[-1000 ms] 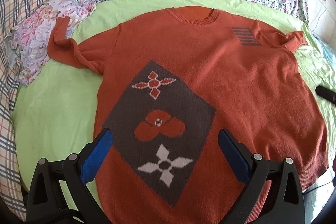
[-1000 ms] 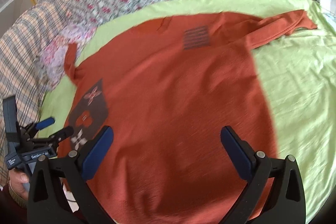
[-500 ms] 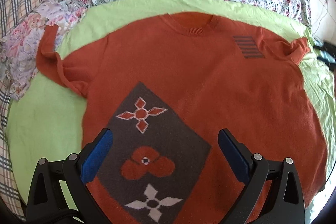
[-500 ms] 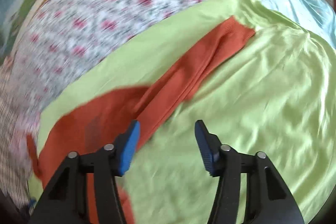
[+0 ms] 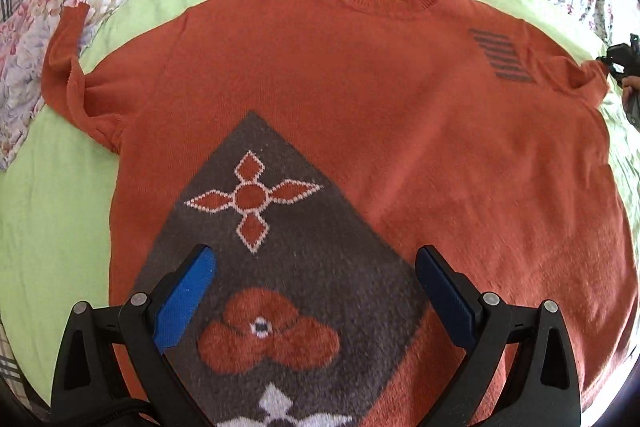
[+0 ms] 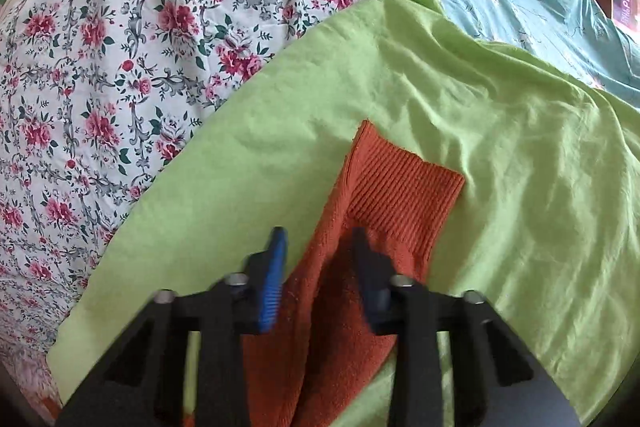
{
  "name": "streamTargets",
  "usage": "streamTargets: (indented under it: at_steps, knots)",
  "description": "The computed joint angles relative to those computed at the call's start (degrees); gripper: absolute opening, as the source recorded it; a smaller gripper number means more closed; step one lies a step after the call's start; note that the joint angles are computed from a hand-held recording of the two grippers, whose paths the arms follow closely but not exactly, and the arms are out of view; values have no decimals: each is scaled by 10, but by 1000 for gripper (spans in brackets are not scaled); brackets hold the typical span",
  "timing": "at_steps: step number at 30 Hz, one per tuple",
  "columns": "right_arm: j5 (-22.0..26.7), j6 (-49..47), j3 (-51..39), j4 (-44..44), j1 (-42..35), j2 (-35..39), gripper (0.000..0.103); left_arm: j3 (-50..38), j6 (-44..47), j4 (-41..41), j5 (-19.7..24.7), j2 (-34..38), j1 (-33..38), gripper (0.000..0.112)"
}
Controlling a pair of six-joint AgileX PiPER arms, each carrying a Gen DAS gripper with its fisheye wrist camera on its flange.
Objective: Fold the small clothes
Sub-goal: 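Grasp the sweater's sleeve cuff with the right gripper and fold it across the body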
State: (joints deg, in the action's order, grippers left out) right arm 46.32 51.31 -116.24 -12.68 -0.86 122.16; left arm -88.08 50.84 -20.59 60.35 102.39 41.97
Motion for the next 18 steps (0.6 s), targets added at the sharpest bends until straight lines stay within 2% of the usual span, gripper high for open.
streamTargets:
  at_steps: [3, 5, 7, 11, 14, 16, 18]
  knots:
    - [-64, -4, 75, -14, 30, -49, 7, -13, -6, -4, 8, 10, 0, 100]
    - [-118, -26, 133, 7, 57, -91, 5, -18, -7, -10, 17, 12, 2, 100]
    - [-143, -40, 162, 20, 89, -117, 5, -23, -3, -22, 26, 11, 7, 100]
    - [-221, -90, 213, 100, 187, -156, 5, -22, 5, -32, 46, 2, 20, 100]
    - [-260, -144, 205, 181, 263, -138, 5, -24, 23, -51, 63, -3, 39, 100]
    - [-283, -225, 175, 290, 312, -99, 5, -17, 45, -62, 59, -9, 52, 100]
    - [-278, -290, 125, 373, 350, -48, 5, -24, 59, -72, 68, -6, 67, 100]
